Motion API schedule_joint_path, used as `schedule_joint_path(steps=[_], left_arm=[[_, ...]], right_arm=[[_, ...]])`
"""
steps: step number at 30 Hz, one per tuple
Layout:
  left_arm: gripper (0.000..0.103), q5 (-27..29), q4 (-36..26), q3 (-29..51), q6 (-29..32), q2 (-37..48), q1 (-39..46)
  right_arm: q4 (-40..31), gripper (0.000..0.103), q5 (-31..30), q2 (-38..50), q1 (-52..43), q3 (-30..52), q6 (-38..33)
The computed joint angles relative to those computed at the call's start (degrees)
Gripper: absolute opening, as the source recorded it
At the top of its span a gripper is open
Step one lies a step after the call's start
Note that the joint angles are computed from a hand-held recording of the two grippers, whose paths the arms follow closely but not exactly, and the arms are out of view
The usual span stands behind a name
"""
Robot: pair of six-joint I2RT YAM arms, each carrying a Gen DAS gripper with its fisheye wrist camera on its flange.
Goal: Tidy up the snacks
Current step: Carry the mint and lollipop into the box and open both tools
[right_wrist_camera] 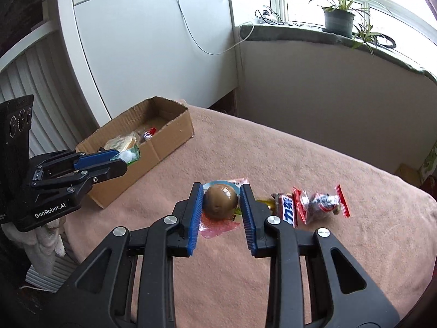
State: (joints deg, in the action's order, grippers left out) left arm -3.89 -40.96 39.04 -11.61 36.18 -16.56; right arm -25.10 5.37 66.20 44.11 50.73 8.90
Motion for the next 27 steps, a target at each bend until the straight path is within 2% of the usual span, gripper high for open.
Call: schedule_joint_path(steps=[8, 12, 17, 22, 27], left_arm=[[0.022, 15.01, -4.09, -0.42, 10.39, -5.09, 25.1], [0.022, 23.75, -5.46, -0.19, 17.06, -4.47, 39.41], [0.022, 31.13, -6.57, 0.13, 23.6, -2.62, 52.88], [0.022, 35.01, -5.86, 0.13, 27.67, 1.0, 61.01], [0.022, 35.83, -4.12, -0.34, 28.88, 3.96, 63.9]], right_arm=[[1.59, 0.029, 1.0, 11.96, 4.17, 11.09, -0.82], [1.39, 0.029, -0.46, 18.39, 5.21, 17.57, -0.49], [0.6, 0.029, -2.52, 26.79, 6.24, 26.09, -0.29], [-1.46, 0.029, -2.97, 35.58, 8.07, 35.54, -0.41], [-4.18, 0.029, -3.32, 43.78, 9.16, 44.57, -0.45]])
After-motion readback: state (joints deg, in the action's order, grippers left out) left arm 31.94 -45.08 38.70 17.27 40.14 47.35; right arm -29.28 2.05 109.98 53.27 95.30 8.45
